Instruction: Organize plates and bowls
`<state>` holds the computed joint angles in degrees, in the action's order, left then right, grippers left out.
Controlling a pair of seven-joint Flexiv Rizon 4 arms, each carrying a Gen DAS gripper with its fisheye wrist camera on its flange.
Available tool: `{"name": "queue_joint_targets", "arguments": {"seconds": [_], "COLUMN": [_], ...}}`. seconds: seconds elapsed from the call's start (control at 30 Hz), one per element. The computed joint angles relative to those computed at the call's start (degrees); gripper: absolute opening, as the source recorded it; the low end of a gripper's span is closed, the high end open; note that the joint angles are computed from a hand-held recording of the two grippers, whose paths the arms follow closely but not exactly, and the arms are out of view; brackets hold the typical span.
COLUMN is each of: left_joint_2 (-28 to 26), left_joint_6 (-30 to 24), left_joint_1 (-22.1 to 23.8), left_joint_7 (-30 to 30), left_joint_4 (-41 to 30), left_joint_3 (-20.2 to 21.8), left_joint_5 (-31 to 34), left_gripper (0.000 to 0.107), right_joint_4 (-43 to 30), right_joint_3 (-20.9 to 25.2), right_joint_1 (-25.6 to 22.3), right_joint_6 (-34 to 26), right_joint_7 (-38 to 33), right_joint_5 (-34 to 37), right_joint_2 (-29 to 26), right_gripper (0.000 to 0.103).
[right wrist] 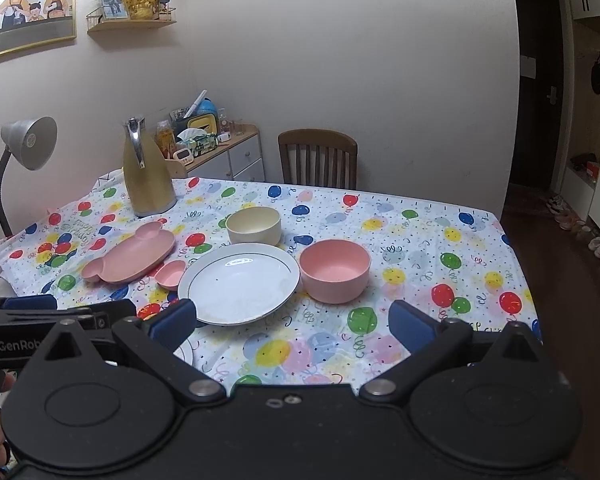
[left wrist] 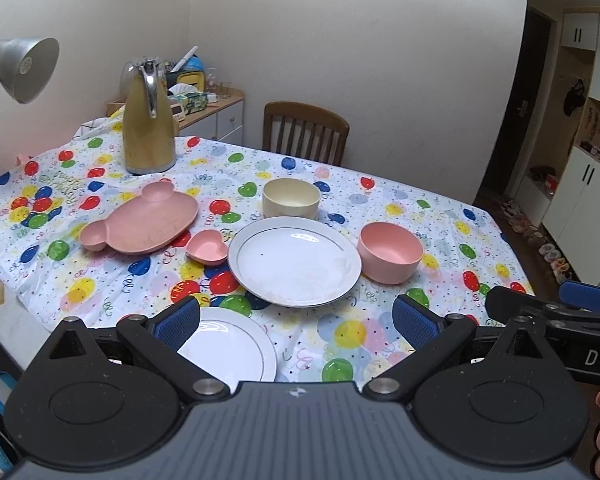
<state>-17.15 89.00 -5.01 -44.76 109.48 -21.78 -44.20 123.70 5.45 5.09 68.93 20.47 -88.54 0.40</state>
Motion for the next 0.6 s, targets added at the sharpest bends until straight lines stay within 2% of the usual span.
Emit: {"name": "queue_joint_targets", "arguments": {"seconds": [0.1, 0.27, 0.43, 0.6], "left_joint_2": [0.1, 0.5, 1.0, 2.2], "left_joint_6": [0.1, -0.2, -2.5, -4.5], "left_joint_1": [-1.9, -2.9, -6.8, -8.2], "left_joint_7": [-3.0, -7.2, -16.1, -22.8], "left_joint_4": [0.0, 0.4, -0.5, -0.9], "left_joint_3": [2.7, 5.0, 11.8, 14.9], "left_joint_5": [2.7, 6.7, 15.3, 21.9], "left_gripper": [0.103, 0.103, 0.103, 0.103], "right_joint_4": [0.0, 0.5, 0.8, 1.3], "right_joint_3": [0.0, -0.3, -0.4, -0.3], "right_joint_1": [0.0, -0.5, -0.9, -1.1], "right_joint_6": [0.0, 1.9, 3.7, 4.8], "right_joint_7": [-0.1, -0.1, -2.4, -4.6], "right_joint_5": [0.1, -1.0, 0.1, 2.1], "right_joint_2": [0.0, 0.2, 0.2, 0.5], "right_gripper": [0.102, 0.102, 0.1, 0.1]}}
